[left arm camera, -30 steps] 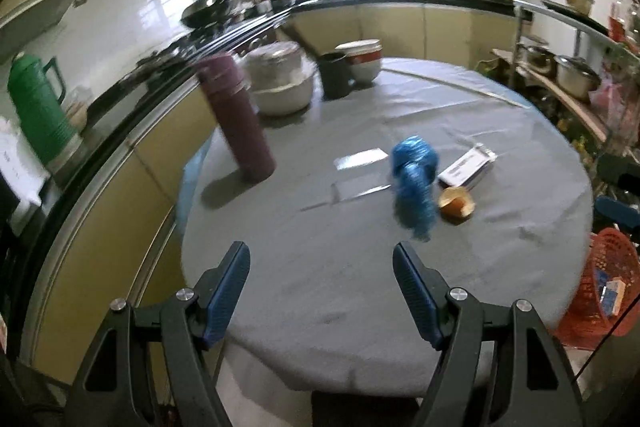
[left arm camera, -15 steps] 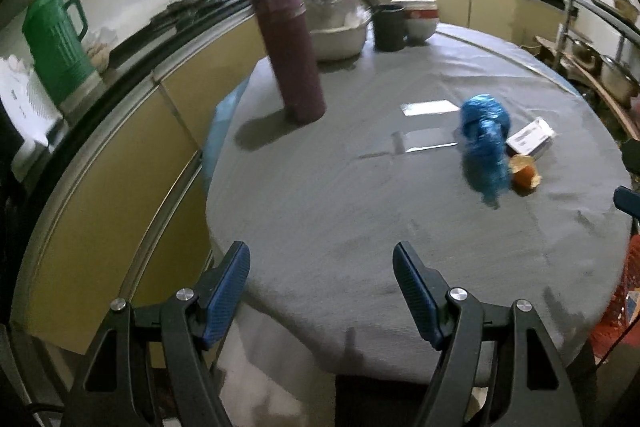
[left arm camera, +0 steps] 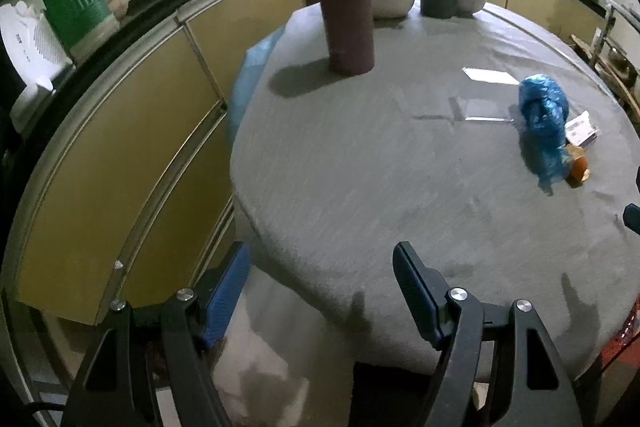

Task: Collect trash
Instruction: 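Move both tools back over the table toward the remaining items, then grasp the white medicine box with the right tool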

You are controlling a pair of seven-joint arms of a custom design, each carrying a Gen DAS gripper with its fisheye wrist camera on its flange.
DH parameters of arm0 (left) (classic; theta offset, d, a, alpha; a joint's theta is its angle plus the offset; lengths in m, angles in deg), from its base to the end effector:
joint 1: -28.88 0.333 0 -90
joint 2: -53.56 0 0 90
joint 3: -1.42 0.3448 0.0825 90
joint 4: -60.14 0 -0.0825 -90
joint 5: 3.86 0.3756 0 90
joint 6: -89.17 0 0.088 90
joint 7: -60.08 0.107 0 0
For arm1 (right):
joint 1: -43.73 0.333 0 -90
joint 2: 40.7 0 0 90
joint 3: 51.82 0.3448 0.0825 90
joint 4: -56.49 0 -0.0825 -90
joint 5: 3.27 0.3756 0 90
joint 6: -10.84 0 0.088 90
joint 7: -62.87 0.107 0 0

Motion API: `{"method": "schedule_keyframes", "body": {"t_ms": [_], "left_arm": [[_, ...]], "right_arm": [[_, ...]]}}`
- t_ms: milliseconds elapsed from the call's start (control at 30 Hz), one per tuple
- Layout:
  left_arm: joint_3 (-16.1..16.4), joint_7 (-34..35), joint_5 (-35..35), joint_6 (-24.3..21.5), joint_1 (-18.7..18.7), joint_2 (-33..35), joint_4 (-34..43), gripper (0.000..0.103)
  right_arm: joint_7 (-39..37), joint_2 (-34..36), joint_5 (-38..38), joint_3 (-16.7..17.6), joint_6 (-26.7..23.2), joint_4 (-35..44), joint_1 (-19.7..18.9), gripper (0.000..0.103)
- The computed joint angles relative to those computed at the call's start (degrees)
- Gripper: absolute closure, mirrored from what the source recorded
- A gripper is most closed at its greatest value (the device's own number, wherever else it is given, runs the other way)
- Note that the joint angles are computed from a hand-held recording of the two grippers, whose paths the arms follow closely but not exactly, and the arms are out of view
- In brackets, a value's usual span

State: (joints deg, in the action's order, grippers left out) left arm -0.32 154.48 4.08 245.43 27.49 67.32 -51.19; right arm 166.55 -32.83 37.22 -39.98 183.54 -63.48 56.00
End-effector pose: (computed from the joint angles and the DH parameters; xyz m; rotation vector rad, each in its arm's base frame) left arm 0.6462 -0.0391 0.4537 -1.6435 2.0939 -0.4386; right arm 0.5717 0.1979 0.4706 -1.1841 1.9937 0.0223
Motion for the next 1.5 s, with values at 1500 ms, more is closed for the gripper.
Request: {"method": "schedule_keyframes", "body": {"t_ms": [1500], "left_arm": [[-12.36,32.29,-24.64,3.92,5.34,10.55,15.23,0.028]], "right_arm": [[42.25,24.08,-35.62,-12.06,-35.34,34.64,-7.71,0.023]]}}
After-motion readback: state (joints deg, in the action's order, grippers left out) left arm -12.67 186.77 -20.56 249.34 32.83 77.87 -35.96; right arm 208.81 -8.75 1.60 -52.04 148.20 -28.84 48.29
